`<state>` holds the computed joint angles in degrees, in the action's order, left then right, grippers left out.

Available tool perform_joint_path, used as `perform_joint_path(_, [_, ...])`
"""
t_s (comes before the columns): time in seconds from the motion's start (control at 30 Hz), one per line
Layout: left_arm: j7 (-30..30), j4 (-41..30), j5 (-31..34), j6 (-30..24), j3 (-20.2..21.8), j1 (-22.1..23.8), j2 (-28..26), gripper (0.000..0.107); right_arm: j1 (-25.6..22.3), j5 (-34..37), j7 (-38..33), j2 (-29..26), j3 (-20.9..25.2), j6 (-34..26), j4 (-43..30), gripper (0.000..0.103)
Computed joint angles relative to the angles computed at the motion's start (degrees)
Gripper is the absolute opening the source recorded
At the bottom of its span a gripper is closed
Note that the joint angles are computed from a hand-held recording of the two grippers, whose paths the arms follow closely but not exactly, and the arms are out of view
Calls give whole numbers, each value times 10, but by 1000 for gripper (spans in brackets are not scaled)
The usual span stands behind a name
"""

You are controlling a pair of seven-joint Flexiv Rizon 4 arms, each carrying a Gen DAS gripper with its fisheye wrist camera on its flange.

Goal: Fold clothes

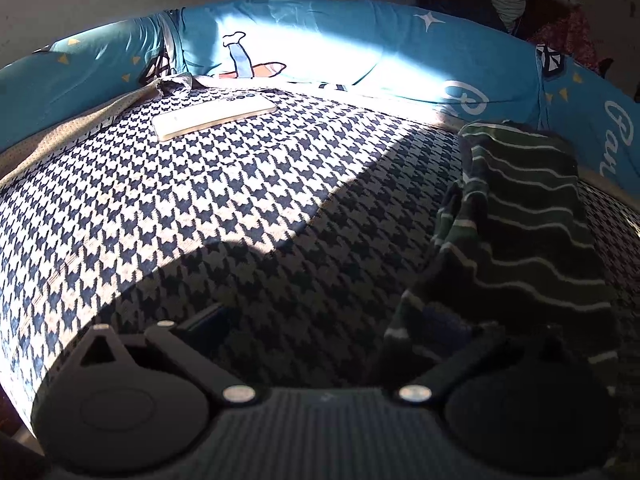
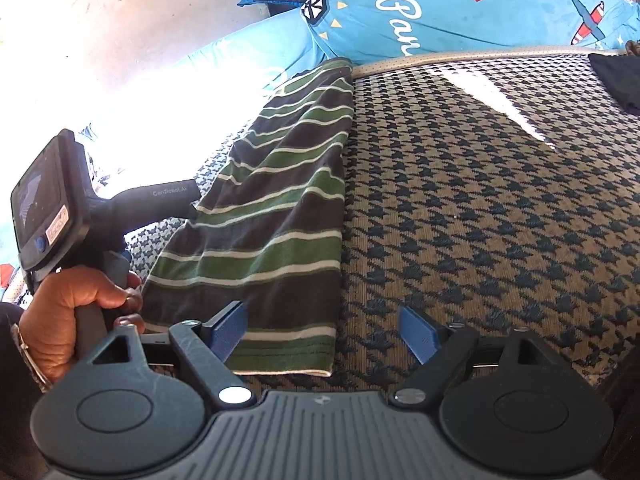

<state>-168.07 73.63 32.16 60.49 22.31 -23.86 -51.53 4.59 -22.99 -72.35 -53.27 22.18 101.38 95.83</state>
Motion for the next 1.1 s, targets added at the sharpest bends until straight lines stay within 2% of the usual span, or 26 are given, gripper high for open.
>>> perform_joint_path(0.07, [11,-4,1,4,-5,3,-1,103,-15,-16,-13,-9,20,-11,-16,76])
perform_joint_path(0.2, [36,-13,-4,11,-12,8,-7,103,-58,-43,-63,-47,94,-64,-76,69])
perform_joint_path(0.27, [47,-24,-6,9,-12,8,-13,103,-65,-47,-92,-65,118,-93,-113,68])
perform_joint_path(0.43, [76,-50,-22,14,-18,20,-27,103,-66,-49,-169,-112,166,-158,-205,54])
perform_joint_path(0.53, [101,-73,-35,12,-24,30,-39,103,-57,-39,-204,-138,189,-200,-260,43])
perform_joint_path(0.67, [135,-106,-57,4,-33,45,-58,103,-38,-23,-244,-162,199,-248,-319,20])
perform_joint_path(0.7, [143,-114,-63,2,-35,48,-62,103,-33,-19,-254,-168,201,-259,-333,17])
perform_joint_path(0.9, [192,-172,-90,-20,-42,70,-94,103,-12,14,-323,-200,234,-327,-412,17])
perform_joint_path(1.1, [245,-240,-107,-59,-49,86,-133,103,22,44,-378,-229,245,-410,-506,17])
